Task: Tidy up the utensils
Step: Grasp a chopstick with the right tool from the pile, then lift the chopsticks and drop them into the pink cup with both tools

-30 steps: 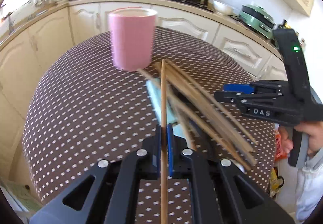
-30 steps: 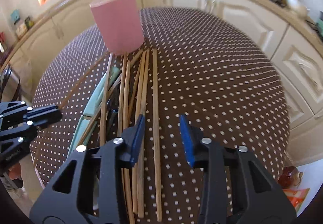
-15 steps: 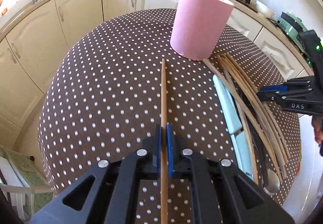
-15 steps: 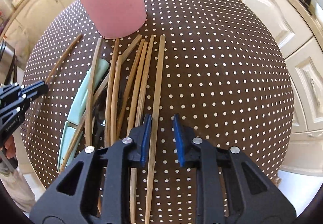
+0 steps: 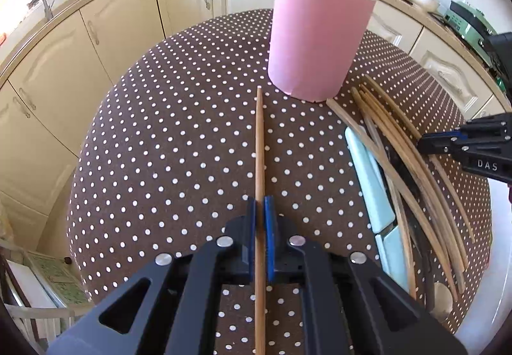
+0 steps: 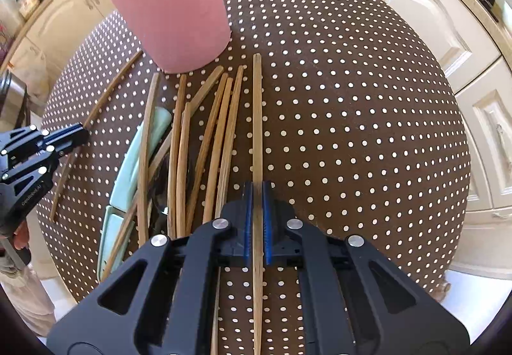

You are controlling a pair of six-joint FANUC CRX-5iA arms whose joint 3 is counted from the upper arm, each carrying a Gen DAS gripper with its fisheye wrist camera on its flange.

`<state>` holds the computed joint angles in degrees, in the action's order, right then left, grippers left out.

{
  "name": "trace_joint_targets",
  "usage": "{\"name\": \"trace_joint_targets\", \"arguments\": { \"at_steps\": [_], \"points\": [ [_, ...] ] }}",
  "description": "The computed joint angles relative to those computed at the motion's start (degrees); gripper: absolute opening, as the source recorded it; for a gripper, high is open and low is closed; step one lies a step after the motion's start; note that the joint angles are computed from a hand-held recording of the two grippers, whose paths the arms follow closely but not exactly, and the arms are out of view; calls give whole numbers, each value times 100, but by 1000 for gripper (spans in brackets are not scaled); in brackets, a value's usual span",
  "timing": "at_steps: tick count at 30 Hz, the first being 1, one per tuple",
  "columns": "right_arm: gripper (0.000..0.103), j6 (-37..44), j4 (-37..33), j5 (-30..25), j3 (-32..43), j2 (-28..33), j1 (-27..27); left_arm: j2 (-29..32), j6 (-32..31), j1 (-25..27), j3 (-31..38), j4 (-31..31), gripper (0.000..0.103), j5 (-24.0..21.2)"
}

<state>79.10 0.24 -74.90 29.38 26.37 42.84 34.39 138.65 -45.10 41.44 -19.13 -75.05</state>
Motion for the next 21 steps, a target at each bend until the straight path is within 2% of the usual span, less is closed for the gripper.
{"name": "trace_joint_targets", "arguments": {
  "at_steps": [5, 11, 16, 21],
  "points": [
    [6, -33, -96, 653, -436, -413, -88, -303, 470, -139, -397, -333, 5, 446],
    [6, -7, -155, 1776, -1064, -1023, -70, -670, 1295, -452, -720, -1084, 5, 878],
    [6, 263, -454, 2497, -1692, -1742, -132, -791, 1887, -871, -635, -2004, 5, 898],
    [6, 410, -748, 3078, -1943, -2029, -91, -878, 2216, -1193, -506, -2863, 5, 974]
  ]
}}
